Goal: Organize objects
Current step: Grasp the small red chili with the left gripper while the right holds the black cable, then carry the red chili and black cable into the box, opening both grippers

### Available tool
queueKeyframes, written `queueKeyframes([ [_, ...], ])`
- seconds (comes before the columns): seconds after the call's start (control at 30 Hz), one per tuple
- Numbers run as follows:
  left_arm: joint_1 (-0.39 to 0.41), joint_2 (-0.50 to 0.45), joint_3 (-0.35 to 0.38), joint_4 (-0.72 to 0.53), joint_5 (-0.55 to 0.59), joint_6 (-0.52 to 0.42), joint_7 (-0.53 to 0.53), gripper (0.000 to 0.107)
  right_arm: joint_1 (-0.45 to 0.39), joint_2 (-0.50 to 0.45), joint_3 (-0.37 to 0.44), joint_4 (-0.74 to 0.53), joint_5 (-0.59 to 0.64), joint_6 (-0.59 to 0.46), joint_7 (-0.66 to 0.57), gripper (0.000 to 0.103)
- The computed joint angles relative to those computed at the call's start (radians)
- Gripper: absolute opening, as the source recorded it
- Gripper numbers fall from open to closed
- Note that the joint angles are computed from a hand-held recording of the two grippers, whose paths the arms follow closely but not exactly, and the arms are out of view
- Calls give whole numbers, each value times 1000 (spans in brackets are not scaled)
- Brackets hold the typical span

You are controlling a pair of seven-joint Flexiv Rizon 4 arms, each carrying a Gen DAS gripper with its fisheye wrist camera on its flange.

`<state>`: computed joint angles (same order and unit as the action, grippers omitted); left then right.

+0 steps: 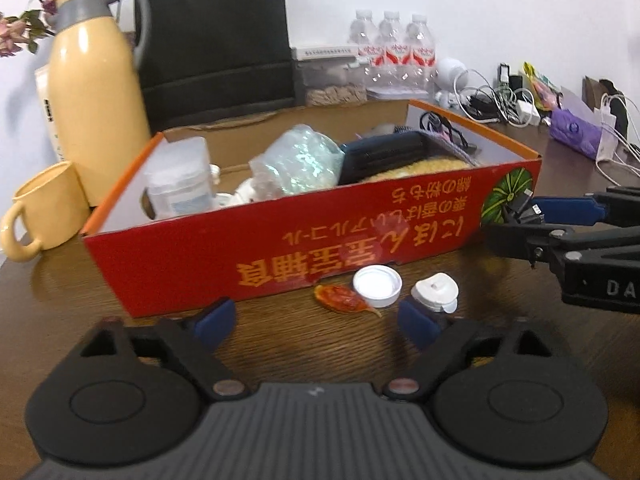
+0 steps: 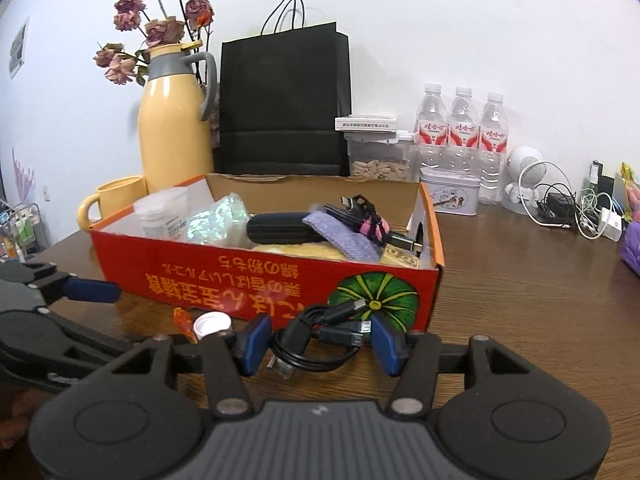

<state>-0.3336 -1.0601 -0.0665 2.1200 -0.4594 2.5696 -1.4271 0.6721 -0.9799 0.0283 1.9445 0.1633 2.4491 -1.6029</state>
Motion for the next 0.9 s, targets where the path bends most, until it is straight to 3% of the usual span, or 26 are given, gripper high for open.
queueKeyframes([
  [0.2, 75, -3, -23, -23, 125, -41, -37, 68, 1, 0, 4, 6, -10, 6, -7, 54],
  [0.33, 107, -7, -27, -28, 193, -39, -62, 38, 4, 0, 4, 6, -11, 3, -11, 54],
  [0.43, 120, -7, -30, -26, 230, -36, -74, 36, 0, 0, 6, 10, -23, 1, -14, 54],
  [0.67, 92, -2, -18, -4, 181, -18, -80, 37, 1, -1, 8, 11, -23, 6, -17, 54],
  [0.8, 109, 3, -24, 22, 195, 0, -111, 48, -2, -1, 10, 14, -28, 10, -19, 54],
  [0.9, 105, 6, -20, 35, 197, 10, -117, 45, -3, 0, 11, 16, -32, 13, -20, 54],
])
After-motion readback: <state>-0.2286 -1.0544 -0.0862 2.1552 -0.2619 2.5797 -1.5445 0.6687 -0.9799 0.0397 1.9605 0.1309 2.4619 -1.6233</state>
